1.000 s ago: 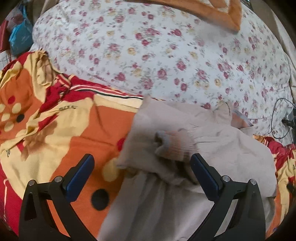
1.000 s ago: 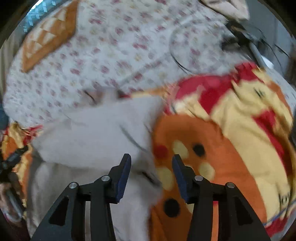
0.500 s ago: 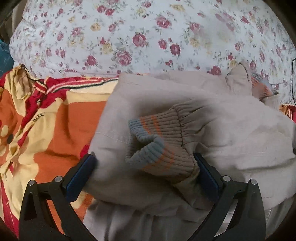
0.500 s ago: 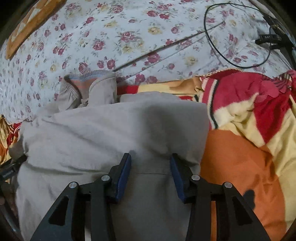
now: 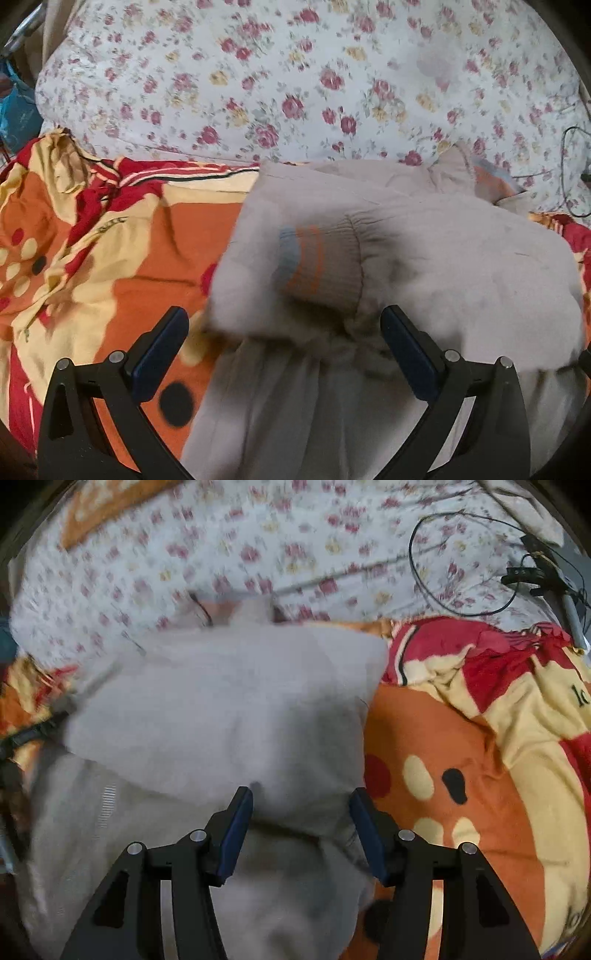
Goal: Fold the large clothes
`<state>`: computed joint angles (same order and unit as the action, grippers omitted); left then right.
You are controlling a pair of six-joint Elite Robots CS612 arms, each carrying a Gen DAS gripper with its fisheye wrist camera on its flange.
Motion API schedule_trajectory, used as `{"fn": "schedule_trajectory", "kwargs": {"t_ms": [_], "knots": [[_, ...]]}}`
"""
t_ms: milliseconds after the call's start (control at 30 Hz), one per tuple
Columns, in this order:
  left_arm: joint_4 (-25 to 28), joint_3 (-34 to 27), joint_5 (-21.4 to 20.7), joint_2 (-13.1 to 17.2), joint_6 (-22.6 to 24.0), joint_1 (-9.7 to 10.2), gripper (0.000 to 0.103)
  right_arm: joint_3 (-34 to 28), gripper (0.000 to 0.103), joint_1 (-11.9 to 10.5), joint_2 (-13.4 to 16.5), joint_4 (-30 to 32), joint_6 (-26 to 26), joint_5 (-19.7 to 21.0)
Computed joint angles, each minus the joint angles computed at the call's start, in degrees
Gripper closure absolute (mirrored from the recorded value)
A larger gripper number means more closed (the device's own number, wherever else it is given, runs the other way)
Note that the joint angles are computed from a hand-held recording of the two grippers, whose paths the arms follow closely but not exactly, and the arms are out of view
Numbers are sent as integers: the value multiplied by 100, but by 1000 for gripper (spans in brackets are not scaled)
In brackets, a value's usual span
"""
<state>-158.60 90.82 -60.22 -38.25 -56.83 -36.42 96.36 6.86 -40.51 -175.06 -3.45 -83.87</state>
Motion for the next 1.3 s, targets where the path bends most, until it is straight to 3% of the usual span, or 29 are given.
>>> {"fn": "schedule_trajectory", "kwargs": {"t_ms": [133, 233, 333, 400, 600, 667, 733, 900, 1100, 1167, 1233, 1300], "knots": [[-162, 301, 56, -183, -22, -86, 0, 233, 39, -19, -204, 78, -17, 32], [-346, 569, 118, -329, 41, -175, 0, 381, 37, -16, -340, 161, -15, -220], [-587, 904, 82, -483, 47, -258, 0, 589, 26, -112, -462, 136, 118, -239], [-782, 1113, 15, -554, 9, -297, 0, 619, 26, -178, -479, 309, 245, -228], [-949, 1509, -197, -692, -324, -346, 0, 660, 26, -312, -283, 53, 671, 406], [-1053, 1635, -160, -724, -458, -386, 0, 672, 33, -271, -202, -301, 733, 476], [-1190, 1760, -248, -745, -544, -415, 0, 653, 100, -217, -152, -442, 494, 511], [-1210, 2018, -282, -811, -668, -516, 0, 803, 103, -93, -230, -823, 3, -285], [-1012, 2136, -243, -872, -660, -579, 0, 812, 101, -102, -246, -637, 23, -492], [-1137, 2195, -234, -888, -687, -601, 0, 913, 90, -138, -367, -555, 40, -267], [-1249, 2234, -247, -900, -696, -617, 0, 1061, 52, -257, -526, -370, 195, 222], [-1304, 2250, -270, -905, -701, -629, 0, 1238, 46, -367, -662, -203, 241, 738]]}}
